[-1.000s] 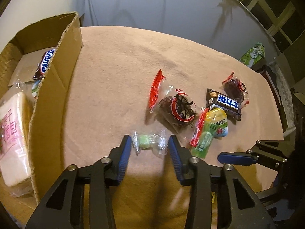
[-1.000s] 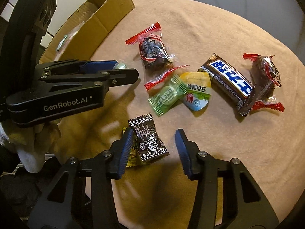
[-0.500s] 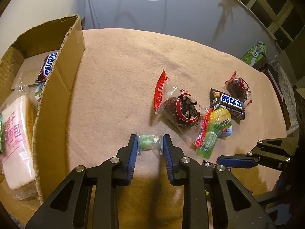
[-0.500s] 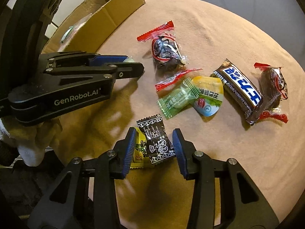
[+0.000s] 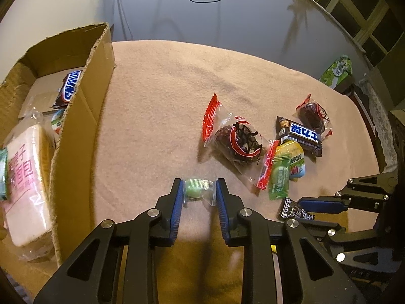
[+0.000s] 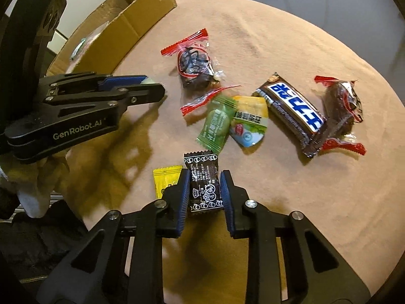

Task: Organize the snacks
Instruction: 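Grasp the small green candy with the left tool while the right tool grasps the black candy packet, then carry the green candy and black packet over the box with both tools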

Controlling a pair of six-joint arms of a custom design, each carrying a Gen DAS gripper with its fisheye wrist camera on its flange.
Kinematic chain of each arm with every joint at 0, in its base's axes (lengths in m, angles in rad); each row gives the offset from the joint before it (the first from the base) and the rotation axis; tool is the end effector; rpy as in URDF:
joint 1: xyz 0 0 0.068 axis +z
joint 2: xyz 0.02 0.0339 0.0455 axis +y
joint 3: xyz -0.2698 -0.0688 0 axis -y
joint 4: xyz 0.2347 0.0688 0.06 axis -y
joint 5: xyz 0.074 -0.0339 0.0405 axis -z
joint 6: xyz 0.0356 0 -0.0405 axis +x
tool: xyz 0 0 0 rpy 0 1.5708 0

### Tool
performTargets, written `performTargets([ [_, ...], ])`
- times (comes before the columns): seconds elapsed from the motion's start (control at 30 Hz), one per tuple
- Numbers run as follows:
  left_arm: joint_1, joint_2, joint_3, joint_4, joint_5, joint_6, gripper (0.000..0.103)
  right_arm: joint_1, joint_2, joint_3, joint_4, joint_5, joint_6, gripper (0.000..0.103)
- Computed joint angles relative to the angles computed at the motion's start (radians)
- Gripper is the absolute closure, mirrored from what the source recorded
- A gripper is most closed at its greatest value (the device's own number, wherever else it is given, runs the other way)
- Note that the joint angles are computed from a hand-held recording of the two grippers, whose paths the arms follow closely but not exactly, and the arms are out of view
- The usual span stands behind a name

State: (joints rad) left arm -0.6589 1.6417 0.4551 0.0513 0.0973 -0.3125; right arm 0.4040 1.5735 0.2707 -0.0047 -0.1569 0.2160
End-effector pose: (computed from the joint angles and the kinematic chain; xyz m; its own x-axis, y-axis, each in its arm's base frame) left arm 0.1788 -0.1429 0.0883 -0.8794 0.2940 -0.3743 0.3903 0.8956 -0.2135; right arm 0.1533 0.0716 0.0675 -0.9584 -0.1795 -0.2219 -0.2255 0.9528 0.2031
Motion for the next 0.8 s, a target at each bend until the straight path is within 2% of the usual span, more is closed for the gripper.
performTargets([
  [0.2, 0.013, -0.064, -0.015, -0.03, 0.003, 0.007, 0.079, -0.065, -0.106, -0.021, -0.071, -0.03, -0.033, 0.078],
  [0.5, 0.052, -0.232, -0.048, -0.111, -0.012, 0.021, 0.079, -0.127, -0.339, 0.027, -0.287, -0.044, -0.072, 0.078],
  [0.63, 0.076, -0.315, -0.045, -0.167, -0.022, 0.029, 0.079, -0.101, -0.354, 0.083, -0.322, -0.03, -0.066, 0.078],
  [0.8, 0.112, -0.394, -0.046, -0.22, -0.033, 0.038, 0.079, -0.038, -0.299, 0.153, -0.295, -0.006, -0.036, 0.078],
])
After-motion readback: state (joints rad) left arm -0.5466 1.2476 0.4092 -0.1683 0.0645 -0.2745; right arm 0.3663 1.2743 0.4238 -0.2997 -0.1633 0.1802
